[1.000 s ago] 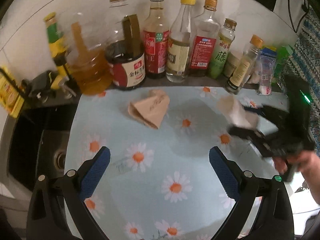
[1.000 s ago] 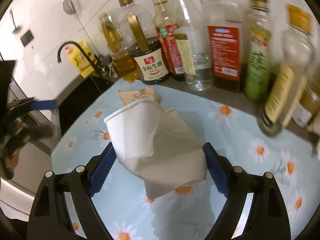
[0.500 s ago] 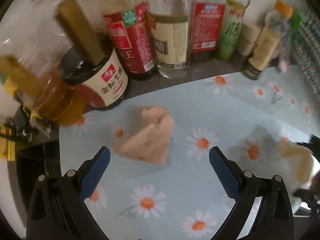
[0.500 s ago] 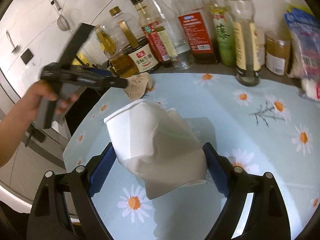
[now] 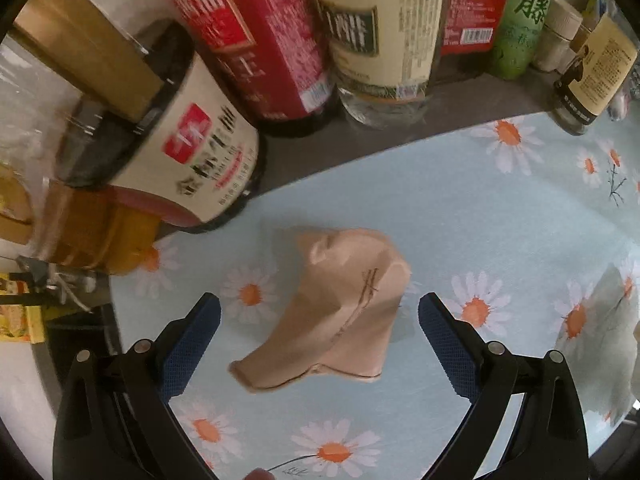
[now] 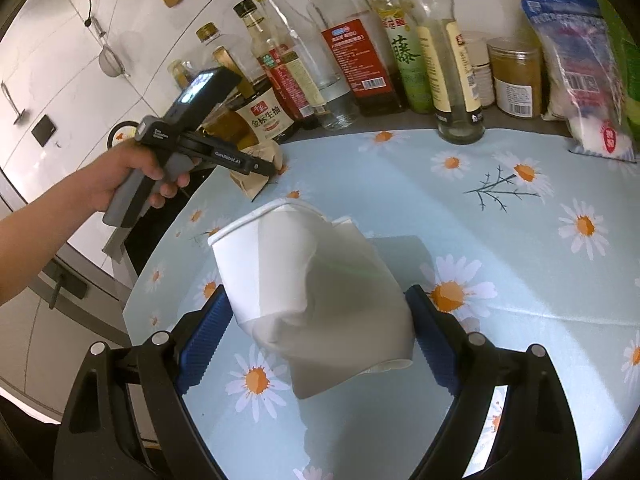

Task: Collect trash
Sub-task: 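Grasp the brown paper bag with the left tool while right holds paper cup, then carry the paper bag and paper cup down toward the black trash bin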

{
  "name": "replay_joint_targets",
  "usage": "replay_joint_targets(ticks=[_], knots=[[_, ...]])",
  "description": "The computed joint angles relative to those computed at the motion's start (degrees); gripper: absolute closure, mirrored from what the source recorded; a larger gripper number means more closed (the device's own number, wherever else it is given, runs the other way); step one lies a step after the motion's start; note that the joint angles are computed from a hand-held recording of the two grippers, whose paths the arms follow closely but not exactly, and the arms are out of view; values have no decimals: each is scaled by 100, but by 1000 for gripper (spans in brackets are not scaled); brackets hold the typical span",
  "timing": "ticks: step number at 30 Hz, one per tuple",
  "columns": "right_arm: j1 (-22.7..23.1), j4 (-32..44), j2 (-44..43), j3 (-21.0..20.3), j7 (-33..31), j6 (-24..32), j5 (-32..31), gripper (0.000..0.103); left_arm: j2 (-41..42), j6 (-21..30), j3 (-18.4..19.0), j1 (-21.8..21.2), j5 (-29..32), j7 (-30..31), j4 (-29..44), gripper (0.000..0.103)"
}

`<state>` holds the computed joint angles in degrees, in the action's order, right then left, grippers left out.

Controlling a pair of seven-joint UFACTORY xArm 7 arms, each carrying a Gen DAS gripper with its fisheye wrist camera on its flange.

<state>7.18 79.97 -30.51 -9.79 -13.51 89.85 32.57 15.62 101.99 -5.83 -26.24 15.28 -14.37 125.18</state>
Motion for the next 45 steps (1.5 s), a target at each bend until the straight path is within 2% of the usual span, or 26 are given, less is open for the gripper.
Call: replay_joint_targets(ticks=[4,7,9,11,18,26,33,40,45], knots=[[-41,-85,-24,21,100,26,-39,17,97,125,-6,-25,25,138,61,8],[-29,-95,-35,31,105,24,-26,17,106,137,-5,-42,35,258,78,23],[-9,-82,-29,40,87,23,-20,17,85,91,10,-61,95,288,31,43],[-5,-77,-21,60,84,12,-39,17,64,76,6,-42,40,302,-32,52],[35,-34,12,80,93,4,-10,17,-145,-113,-60,-114,34,218,-243,54],[92,-71,-31,166,115,-16,3,17,-379,-49,-170,-147,-1,163,-277,54],[183,-176,-209,324,289,-19,-41,17,-1034,-221,-350,-81,-99,30,-861,54],[371,-197,-368,549,582,-109,-88,17,-2083,-521,-603,158,-426,-88,-1830,54],[491,-250,-565,804,942,-198,-238,17,-2780,-927,-736,359,-642,-23,-2682,54]])
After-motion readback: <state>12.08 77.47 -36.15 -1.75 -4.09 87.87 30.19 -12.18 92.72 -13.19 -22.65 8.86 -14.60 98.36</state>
